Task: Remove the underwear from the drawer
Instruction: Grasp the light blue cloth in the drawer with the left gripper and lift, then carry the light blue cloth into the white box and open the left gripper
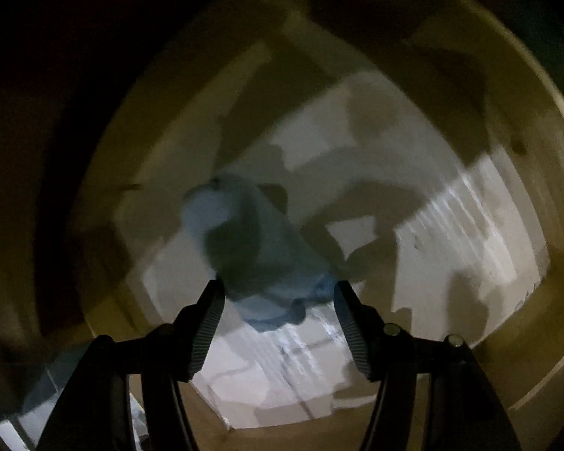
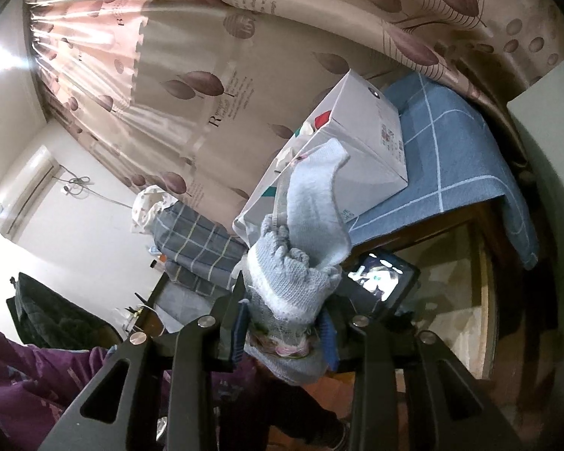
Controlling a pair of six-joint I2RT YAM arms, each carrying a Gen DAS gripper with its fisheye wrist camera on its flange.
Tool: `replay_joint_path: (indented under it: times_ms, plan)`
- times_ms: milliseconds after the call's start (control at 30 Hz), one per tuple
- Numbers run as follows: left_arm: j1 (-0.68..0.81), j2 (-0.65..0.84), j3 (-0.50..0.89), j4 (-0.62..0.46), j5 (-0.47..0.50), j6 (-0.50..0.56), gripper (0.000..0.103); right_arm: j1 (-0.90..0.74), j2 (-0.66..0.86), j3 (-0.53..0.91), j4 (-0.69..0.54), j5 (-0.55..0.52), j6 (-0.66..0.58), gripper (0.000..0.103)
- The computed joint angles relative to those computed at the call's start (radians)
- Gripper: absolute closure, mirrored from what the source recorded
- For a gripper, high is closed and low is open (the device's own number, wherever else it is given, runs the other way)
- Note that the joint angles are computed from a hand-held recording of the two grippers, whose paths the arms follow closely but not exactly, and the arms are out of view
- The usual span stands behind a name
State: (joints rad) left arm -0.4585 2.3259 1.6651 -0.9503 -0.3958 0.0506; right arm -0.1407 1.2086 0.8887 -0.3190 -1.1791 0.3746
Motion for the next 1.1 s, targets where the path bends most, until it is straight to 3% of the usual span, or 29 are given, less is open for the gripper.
replay_joint_path:
  times_ms: [100, 200, 467, 533, 567, 600, 700, 900, 1100]
  plan:
    - [-0.015, 0.020, 0.012, 0.012, -0.033, 0.046, 0.033, -0.003, 0.004, -0.004, 0.014, -0.009, 0.014, 0.070]
    - [-0.014, -0.013, -0.085, 0.175, -0.096, 0.141, 0.023, -0.007, 0.005, -0.007, 0.023, -0.018, 0.023, 0.070]
    - [0.033, -0.093, -0.193, 0.304, 0.001, 0.293, 0.023, 0.001, 0.017, -0.006, 0.033, -0.029, 0.028, 0.068]
    - [0.054, -0.109, -0.201, 0.308, 0.060, 0.320, 0.030, 0.000, 0.020, -0.012, 0.050, -0.032, 0.051, 0.068]
    - [0.058, -0.111, -0.200, 0.302, 0.067, 0.321, 0.040, -0.002, 0.024, -0.014, 0.058, -0.032, 0.060, 0.068]
    - [0.054, -0.118, -0.213, 0.324, 0.027, 0.327, 0.062, -0.003, 0.026, -0.018, 0.073, -0.035, 0.076, 0.068]
    - [0.071, -0.149, -0.237, 0.339, 0.060, 0.354, 0.071, 0.001, 0.024, -0.018, 0.073, -0.027, 0.077, 0.068]
    - [0.026, -0.254, -0.337, 0.321, 0.141, 0.534, 0.075, 0.012, 0.025, -0.010, 0.050, -0.003, 0.058, 0.068]
    - [0.071, -0.324, -0.276, 0.270, 0.249, 0.489, 0.075, 0.018, 0.024, 0.007, -0.002, 0.048, 0.030, 0.068]
